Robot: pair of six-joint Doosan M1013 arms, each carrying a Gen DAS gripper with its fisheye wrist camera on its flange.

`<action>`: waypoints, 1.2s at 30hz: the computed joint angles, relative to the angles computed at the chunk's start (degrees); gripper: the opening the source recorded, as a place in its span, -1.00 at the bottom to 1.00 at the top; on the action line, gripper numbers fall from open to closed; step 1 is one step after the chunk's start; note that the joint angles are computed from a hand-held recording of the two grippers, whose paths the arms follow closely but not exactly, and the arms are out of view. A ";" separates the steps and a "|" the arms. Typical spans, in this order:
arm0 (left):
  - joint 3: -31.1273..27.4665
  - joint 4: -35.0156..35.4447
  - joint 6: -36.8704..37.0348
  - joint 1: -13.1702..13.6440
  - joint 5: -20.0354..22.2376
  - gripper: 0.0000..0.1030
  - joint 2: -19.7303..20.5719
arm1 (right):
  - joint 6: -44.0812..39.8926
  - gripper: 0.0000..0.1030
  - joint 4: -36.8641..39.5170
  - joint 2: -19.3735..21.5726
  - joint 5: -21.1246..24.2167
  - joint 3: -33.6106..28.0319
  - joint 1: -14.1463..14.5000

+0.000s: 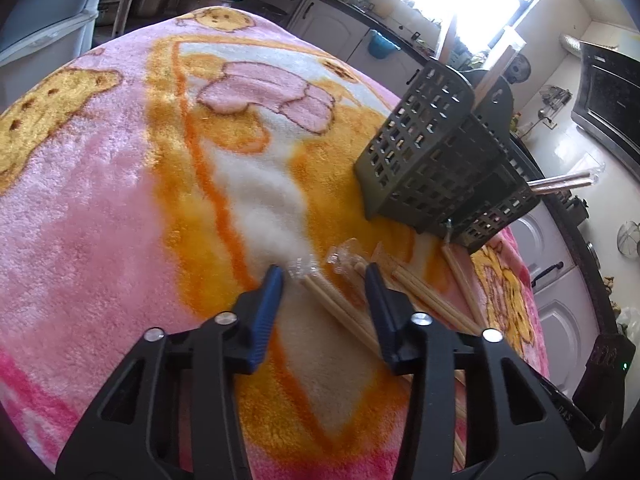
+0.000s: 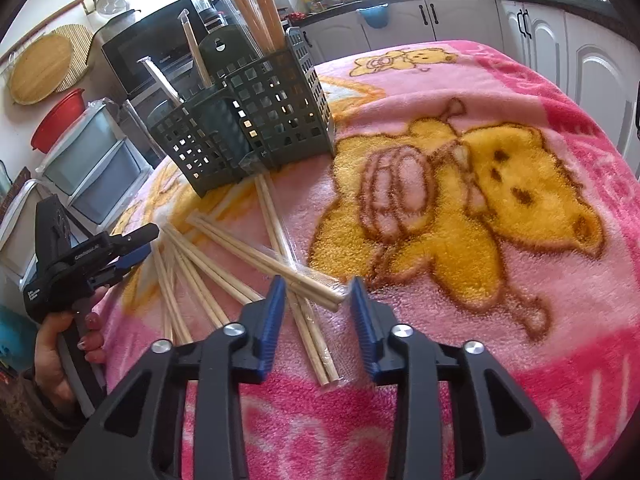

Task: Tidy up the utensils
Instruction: 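Close the left gripper on a wrapped chopstick while the right gripper grasps another, then lift both held chopsticks upright and carry them over the green caddy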

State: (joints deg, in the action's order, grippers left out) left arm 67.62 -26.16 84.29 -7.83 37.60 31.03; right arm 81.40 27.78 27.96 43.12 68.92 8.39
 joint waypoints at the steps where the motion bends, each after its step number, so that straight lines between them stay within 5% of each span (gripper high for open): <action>1: 0.03 -0.13 -0.09 0.09 0.02 -0.45 0.00 | -0.15 -0.63 0.29 -0.13 -0.32 0.23 -0.02; 14: 0.47 -4.62 2.39 0.99 -0.05 -0.89 -0.10 | -5.26 -0.84 2.98 -2.24 -5.10 2.38 0.32; 25: 2.46 -14.15 15.31 0.92 -6.05 -0.92 -3.50 | -13.56 -0.88 5.64 -4.29 -10.22 2.74 1.26; 36: 1.03 -22.55 26.72 0.20 -7.46 -0.94 -4.77 | -19.28 -0.89 6.36 -4.90 -11.59 1.10 1.89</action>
